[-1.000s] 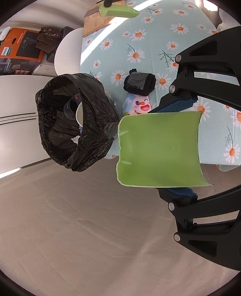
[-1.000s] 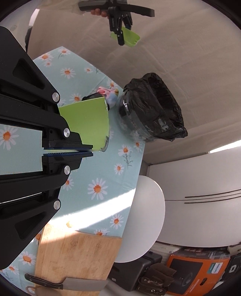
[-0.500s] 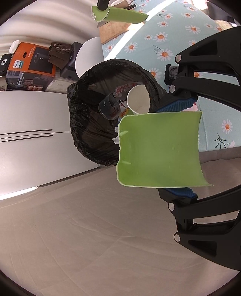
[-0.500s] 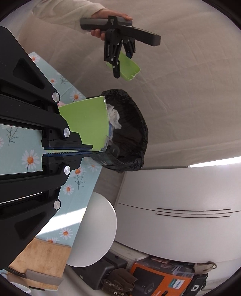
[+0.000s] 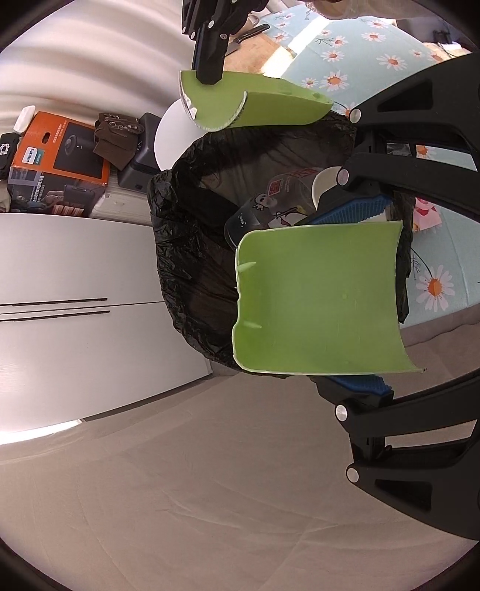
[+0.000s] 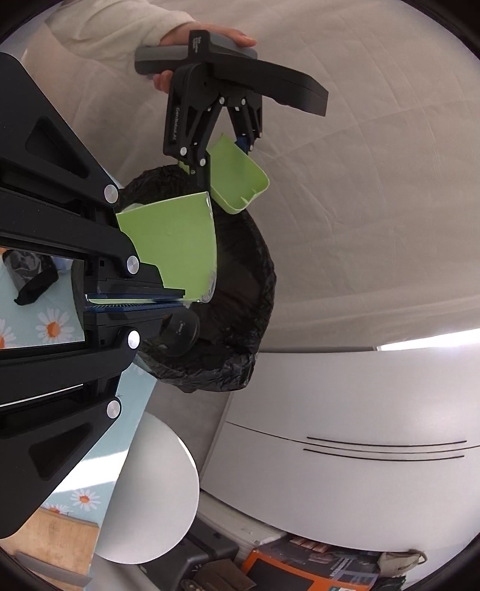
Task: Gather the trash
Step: 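Open both tools to drop the green pieces into the bin, then move both open tools back toward the pink paper and black item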
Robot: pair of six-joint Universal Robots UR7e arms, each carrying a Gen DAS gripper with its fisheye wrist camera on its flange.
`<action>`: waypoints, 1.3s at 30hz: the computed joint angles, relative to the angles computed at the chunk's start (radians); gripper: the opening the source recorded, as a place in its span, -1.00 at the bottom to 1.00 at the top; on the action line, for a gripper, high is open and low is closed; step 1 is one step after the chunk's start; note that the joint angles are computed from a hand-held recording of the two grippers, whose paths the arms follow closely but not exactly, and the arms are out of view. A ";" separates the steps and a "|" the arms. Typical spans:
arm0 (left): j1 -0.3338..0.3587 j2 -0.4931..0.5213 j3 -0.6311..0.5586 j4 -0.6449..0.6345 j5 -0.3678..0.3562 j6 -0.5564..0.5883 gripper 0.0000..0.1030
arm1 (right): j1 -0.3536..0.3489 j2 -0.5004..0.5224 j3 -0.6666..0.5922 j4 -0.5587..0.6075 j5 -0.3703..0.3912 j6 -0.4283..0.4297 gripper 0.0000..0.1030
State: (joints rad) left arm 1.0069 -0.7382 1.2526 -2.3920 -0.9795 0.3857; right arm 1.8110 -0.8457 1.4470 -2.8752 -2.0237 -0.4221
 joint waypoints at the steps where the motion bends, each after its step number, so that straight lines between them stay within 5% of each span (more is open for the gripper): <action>1: 0.006 0.013 -0.022 0.014 -0.016 0.004 0.27 | -0.003 0.015 -0.022 0.008 0.009 0.000 -0.96; 9: 0.029 0.095 -0.128 0.021 -0.050 0.104 0.28 | -0.022 0.108 -0.143 0.038 -0.002 0.001 -0.96; 13: 0.050 0.114 -0.164 0.029 -0.125 0.113 0.34 | -0.027 0.125 -0.155 0.025 -0.020 0.013 -0.89; 15: 0.059 0.105 -0.151 0.004 -0.158 0.128 0.63 | -0.019 0.132 -0.145 -0.044 -0.049 -0.024 -0.81; 17: 0.065 0.085 -0.122 -0.038 -0.187 0.135 0.85 | -0.012 0.123 -0.115 -0.132 -0.047 -0.048 -0.16; 18: 0.067 0.074 -0.112 -0.045 -0.201 0.134 0.86 | -0.010 0.114 -0.098 -0.173 -0.037 -0.049 0.42; 19: 0.067 0.065 -0.101 -0.053 -0.206 0.134 0.88 | -0.008 0.106 -0.084 -0.208 -0.030 -0.052 0.61; 32: 0.020 -0.081 0.153 -0.229 -0.064 0.060 0.88 | -0.005 -0.023 0.083 -0.223 -0.015 0.061 0.72; 39: -0.008 -0.170 0.310 -0.266 0.010 -0.039 0.88 | -0.002 -0.088 0.194 -0.224 0.008 0.042 0.80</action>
